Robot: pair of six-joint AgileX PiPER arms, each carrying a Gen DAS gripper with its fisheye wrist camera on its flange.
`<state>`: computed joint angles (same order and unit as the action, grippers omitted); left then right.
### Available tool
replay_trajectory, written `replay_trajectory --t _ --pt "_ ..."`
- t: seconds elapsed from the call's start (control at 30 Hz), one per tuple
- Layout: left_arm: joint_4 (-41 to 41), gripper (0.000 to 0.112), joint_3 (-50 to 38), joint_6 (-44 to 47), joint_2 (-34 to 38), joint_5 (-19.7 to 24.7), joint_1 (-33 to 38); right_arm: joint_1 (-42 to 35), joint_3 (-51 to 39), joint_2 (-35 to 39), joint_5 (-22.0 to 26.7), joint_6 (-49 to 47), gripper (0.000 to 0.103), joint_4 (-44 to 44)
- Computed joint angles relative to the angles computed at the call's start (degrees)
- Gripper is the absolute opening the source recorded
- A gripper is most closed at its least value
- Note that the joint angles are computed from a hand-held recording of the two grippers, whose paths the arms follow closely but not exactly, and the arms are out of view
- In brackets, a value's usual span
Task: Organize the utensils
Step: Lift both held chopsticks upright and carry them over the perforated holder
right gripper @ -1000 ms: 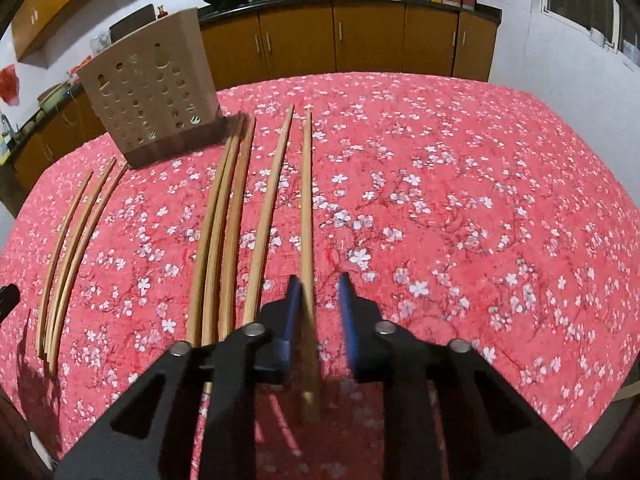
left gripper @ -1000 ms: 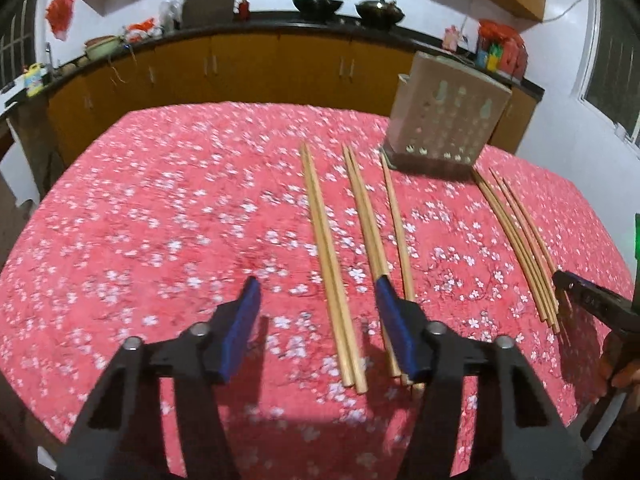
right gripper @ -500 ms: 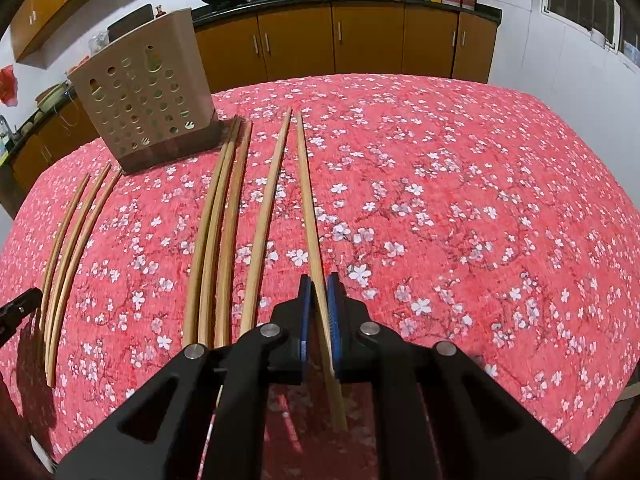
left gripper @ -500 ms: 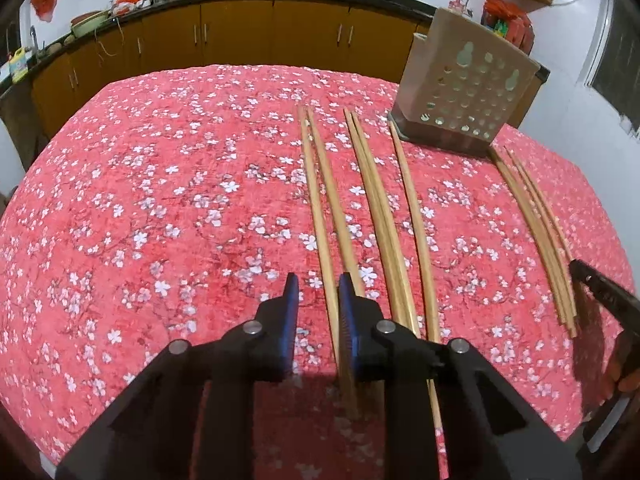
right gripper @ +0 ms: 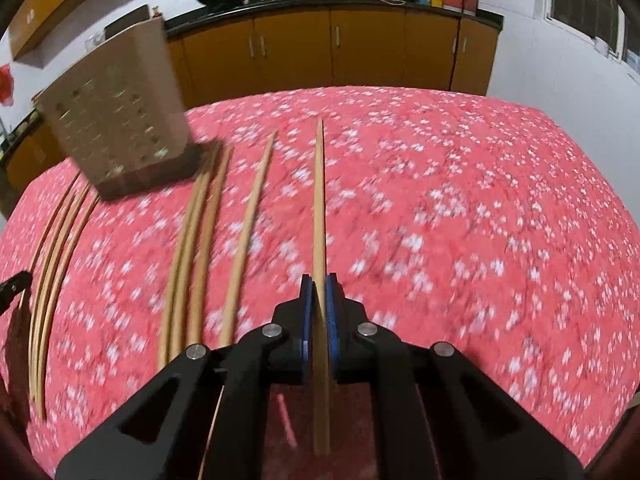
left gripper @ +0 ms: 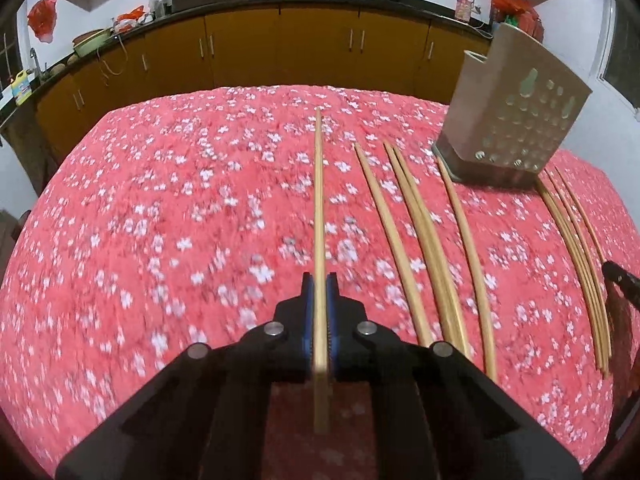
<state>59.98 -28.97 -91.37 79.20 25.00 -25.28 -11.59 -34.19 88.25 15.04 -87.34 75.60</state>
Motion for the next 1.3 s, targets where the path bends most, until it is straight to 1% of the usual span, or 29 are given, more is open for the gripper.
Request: replay_trajectory --t 0.07,0.1,0.17,0.23,0.3,0.4,0.53,0.7,0.77,0.8,0.83,0.93,1.0,1.07,1.2,1.3 --pt "1.58 0.008 0.44 0.2 -0.16 -2.31 1.79 -0.7 -1.16 1.51 0.39 -2.86 0.008 3.1" --pt "2.04 0.008 0.54 0.23 -0.1 -3.2 2.51 -1.39 -1.63 2.12 1.35 -3.81 0.008 3.99" --pt "2.46 0.008 1.63 0.53 -1.12 -5.35 4.08 -1.48 -1.66 2.03 1.77 -3.65 0.008 3.58" --pt "3.27 0.009 2.71 -0.84 -1.95 -6.27 3.94 -2.22 -0.97 1.56 2.55 -4.65 0.008 3.75" --pt "3.38 0.009 4.94 -1.79 -4.24 -6.31 3.09 -3.14 -0.31 0.9 3.65 -4.41 0.008 2.74" --pt "1.02 0.009 6.69 -1.34 -7.23 -3.62 -0.39 -4.27 0.92 -0.14 4.75 -4.26 0.008 1.75" --pt "2.33 0.009 8.15 -5.56 -8.61 0.38 -5.39 -5.73 3.22 -1.78 5.5 -7.87 0.008 4.18" --pt "1.84 0.008 7.86 -5.61 -8.42 1.78 -6.4 -5.8 3.47 -2.29 5.49 -7.22 0.008 3.5" --pt "0.22 0.008 7.04 -3.38 -8.04 2.48 -6.47 -6.0 3.04 -2.33 5.87 -5.19 0.007 1.55" --pt "-1.74 0.007 6.49 -1.13 -8.11 2.36 -5.81 -6.93 2.97 -3.1 7.09 -4.0 0.007 0.48" --pt "-1.83 0.007 5.89 -1.17 -7.63 2.12 -5.49 -7.46 3.23 -4.1 7.69 -3.68 0.007 0.22" --pt "-3.66 0.007 5.42 1.65 -11.74 3.59 -4.73 -10.83 3.45 -9.26 11.68 -2.78 0.007 -1.69" --pt "-4.74 0.007 4.71 3.69 -15.05 5.73 -4.92 -12.77 2.52 -11.78 14.31 -0.9 0.007 -3.8" --pt "-5.15 0.007 3.34 4.97 -18.25 8.86 -5.85 -14.38 1.42 -13.79 16.67 0.79 0.007 -5.24" --pt "-5.08 0.007 1.03 6.19 -22.58 13.03 -7.13 -17.06 -0.9 -15.65 20.41 1.67 0.007 -5.32" --pt "-3.03 0.007 -0.6 4.54 -25.45 16.79 -9.75 -17.66 -1.89 -17.44 21.98 2.14 0.007 -4.51"
